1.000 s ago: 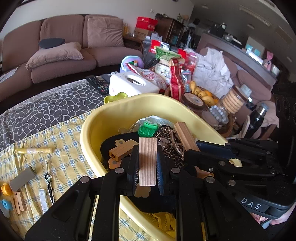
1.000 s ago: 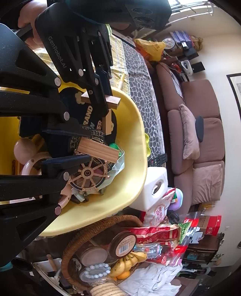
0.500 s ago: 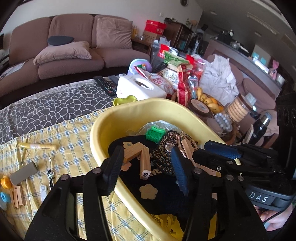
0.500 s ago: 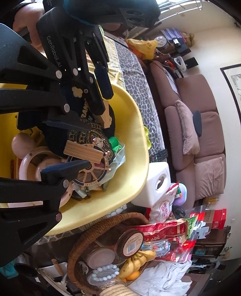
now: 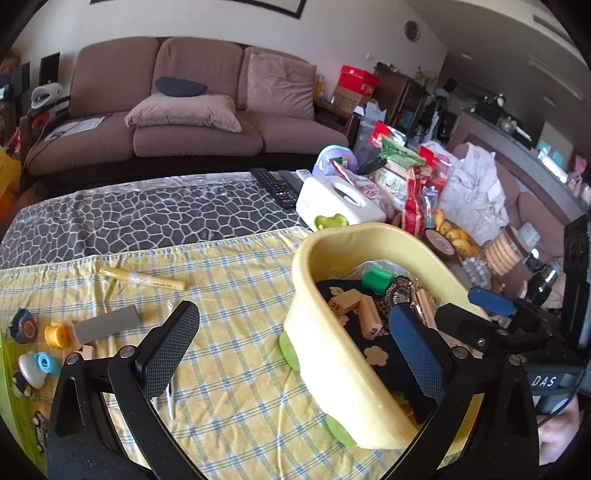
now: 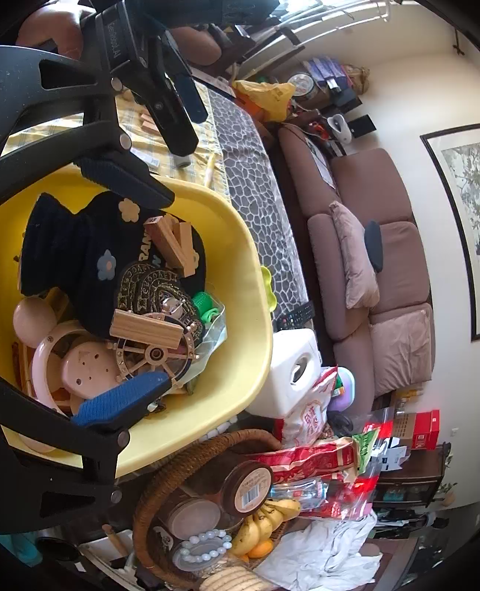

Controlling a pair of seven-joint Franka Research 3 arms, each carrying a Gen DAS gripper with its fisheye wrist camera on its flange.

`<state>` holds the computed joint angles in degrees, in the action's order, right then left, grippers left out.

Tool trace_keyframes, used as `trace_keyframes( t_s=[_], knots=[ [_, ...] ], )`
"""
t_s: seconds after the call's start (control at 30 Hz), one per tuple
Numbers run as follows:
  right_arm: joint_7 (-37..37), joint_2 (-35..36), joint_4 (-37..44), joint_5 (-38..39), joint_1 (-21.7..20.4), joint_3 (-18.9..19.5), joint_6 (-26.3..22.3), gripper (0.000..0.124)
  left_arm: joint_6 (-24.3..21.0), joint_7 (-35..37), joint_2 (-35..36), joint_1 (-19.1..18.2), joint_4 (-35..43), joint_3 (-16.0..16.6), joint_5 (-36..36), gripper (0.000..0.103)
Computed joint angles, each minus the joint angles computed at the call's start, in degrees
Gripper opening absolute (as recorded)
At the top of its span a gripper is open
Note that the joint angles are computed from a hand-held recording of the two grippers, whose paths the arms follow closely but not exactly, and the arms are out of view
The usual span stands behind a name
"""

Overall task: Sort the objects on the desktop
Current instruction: 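Withdraw the right gripper from the tub back over the table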

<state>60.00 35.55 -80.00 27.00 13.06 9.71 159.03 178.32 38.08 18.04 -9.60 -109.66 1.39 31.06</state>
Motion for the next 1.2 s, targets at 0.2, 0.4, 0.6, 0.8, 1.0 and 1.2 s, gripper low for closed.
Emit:
trace_keyframes(
  t_s=[0.2,0.4,0.6,0.8,1.0,1.2],
  knots=[
    [0.36,-0.21,-0.44,-1.14,1.48,-0.24,1.07,0.103,0.08,-15.74,-4.73,-7.98,-5.26,11.32,15.51,0.103],
    [1.38,-1.15,-2.23,-2.92,3.99,-0.63,3.21,0.103,-2.54,-35.2,-9.64,-10.67,-9.05,16.37,35.99,0.103],
    [-1.36,-1.43,-3.65,-1.36,4.46,2.61,5.61,0.103,-5.22,-43.81,-14.32,-7.17,-13.86,14.68,45.63,0.103],
    [0.32,-0.28,-2.36,-3.35,7.82,1.44,5.37,0.103,-2.21,-55.13,-16.66,-1.42,-17.62,12.66,54.26,0.103],
    [2.61,1.35,-0.54,-5.21,10.49,0.9,4.94,0.103,0.69,-60.79,-17.32,4.52,-19.2,10.4,59.15,0.103],
    [5.05,3.54,2.12,-7.25,12.71,0.54,3.64,0.103,0.45,-57.02,-18.83,9.67,-21.22,7.34,57.36,0.103]
  ],
)
